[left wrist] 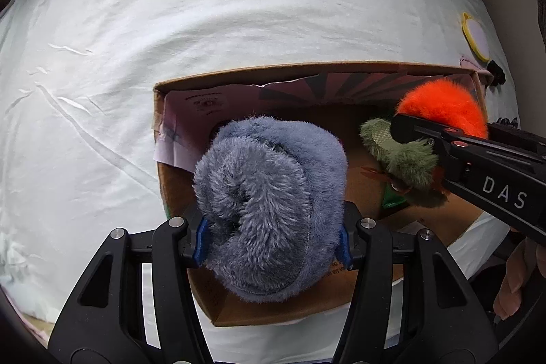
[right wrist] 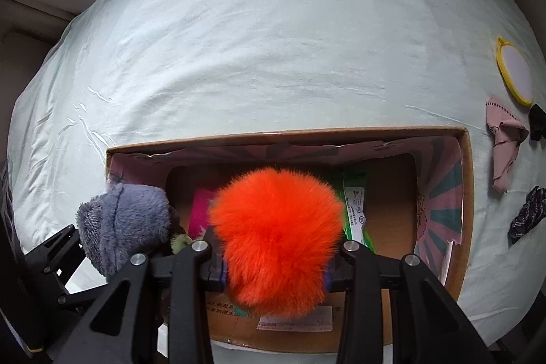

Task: Organize soft objects
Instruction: 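Carry the earmuff and pompom into the box and open both tools, then withdraw both tools and move toward the pink cloth and black cloth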

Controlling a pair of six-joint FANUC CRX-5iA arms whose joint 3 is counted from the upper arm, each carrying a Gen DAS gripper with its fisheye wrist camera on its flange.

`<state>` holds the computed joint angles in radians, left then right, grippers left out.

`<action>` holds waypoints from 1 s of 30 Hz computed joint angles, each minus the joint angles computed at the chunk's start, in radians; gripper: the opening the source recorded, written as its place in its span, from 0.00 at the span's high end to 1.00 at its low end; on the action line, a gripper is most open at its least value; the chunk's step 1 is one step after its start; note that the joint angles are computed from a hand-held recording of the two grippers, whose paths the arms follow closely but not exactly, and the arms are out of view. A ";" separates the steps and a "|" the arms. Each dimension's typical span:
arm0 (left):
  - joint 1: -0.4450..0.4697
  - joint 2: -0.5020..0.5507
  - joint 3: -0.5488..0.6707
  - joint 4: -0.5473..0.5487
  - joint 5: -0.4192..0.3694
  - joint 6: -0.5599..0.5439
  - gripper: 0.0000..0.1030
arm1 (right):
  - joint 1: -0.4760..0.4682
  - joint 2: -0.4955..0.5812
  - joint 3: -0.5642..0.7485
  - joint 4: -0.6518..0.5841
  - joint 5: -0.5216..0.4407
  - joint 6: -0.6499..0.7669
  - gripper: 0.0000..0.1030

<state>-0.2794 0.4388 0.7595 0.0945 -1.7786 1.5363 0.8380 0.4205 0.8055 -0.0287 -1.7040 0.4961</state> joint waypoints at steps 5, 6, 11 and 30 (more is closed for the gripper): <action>-0.011 0.015 0.010 -0.017 -0.008 -0.023 0.46 | -0.033 -0.001 -0.014 -0.058 0.013 0.014 0.66; -0.013 0.016 0.012 -0.015 -0.009 -0.029 0.33 | -0.038 0.000 -0.015 -0.065 0.015 0.010 0.61; -0.024 -0.003 0.027 -0.028 0.013 -0.011 0.00 | -0.051 0.015 -0.001 -0.070 -0.016 0.023 0.09; -0.027 -0.110 0.045 -0.061 0.004 -0.074 0.00 | 0.057 -0.072 -0.019 0.104 0.016 -0.021 0.01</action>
<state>-0.3063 0.3292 0.8048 0.0337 -1.7741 1.4627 0.8953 0.3489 0.7863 0.0754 -1.6880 0.4749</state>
